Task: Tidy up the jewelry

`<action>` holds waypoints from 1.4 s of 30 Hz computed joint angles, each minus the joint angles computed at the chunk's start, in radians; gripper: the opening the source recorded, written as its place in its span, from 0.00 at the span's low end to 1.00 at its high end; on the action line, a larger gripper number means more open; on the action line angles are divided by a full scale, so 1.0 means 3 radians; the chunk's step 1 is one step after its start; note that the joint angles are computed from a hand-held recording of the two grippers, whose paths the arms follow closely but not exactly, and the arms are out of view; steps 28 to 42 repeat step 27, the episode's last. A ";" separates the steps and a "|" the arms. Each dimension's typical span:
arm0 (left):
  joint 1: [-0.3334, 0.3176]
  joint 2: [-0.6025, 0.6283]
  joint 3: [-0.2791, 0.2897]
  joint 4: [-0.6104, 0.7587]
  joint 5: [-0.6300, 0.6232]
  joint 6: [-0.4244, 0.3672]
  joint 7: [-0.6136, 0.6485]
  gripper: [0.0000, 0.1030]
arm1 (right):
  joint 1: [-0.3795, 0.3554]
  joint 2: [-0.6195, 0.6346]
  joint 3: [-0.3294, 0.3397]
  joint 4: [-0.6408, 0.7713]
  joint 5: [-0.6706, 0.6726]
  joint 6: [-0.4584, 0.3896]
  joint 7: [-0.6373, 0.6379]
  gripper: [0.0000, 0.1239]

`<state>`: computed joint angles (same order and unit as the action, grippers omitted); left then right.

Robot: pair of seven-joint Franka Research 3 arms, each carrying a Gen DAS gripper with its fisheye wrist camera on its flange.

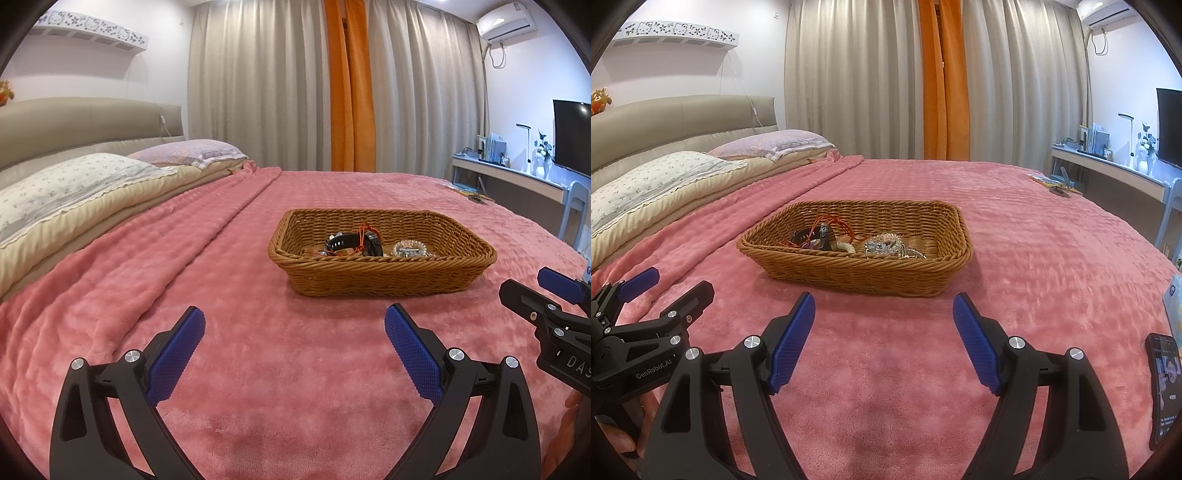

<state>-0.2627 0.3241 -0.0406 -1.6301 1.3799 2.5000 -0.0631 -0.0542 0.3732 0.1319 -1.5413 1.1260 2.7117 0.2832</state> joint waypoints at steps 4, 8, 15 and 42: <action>-0.0001 -0.0001 0.0001 -0.0002 0.0001 -0.0002 0.0000 0.92 | 0.0002 0.0000 0.0002 -0.0004 0.0000 0.0002 0.0002 0.59; 0.0001 0.0000 0.0000 -0.0003 -0.0002 0.0001 0.0002 0.92 | 0.0000 0.0000 0.0005 -0.0005 0.0003 0.0000 -0.0003 0.59; -0.0008 -0.0017 0.0007 -0.0029 0.0054 0.0013 -0.0031 0.92 | 0.0001 0.0000 0.0001 -0.0004 0.0001 -0.0004 0.0002 0.59; 0.0020 0.0001 0.0006 0.0001 -0.0036 0.0038 0.0081 0.93 | 0.0006 -0.0009 0.0003 -0.0021 0.0005 0.0001 0.0011 0.59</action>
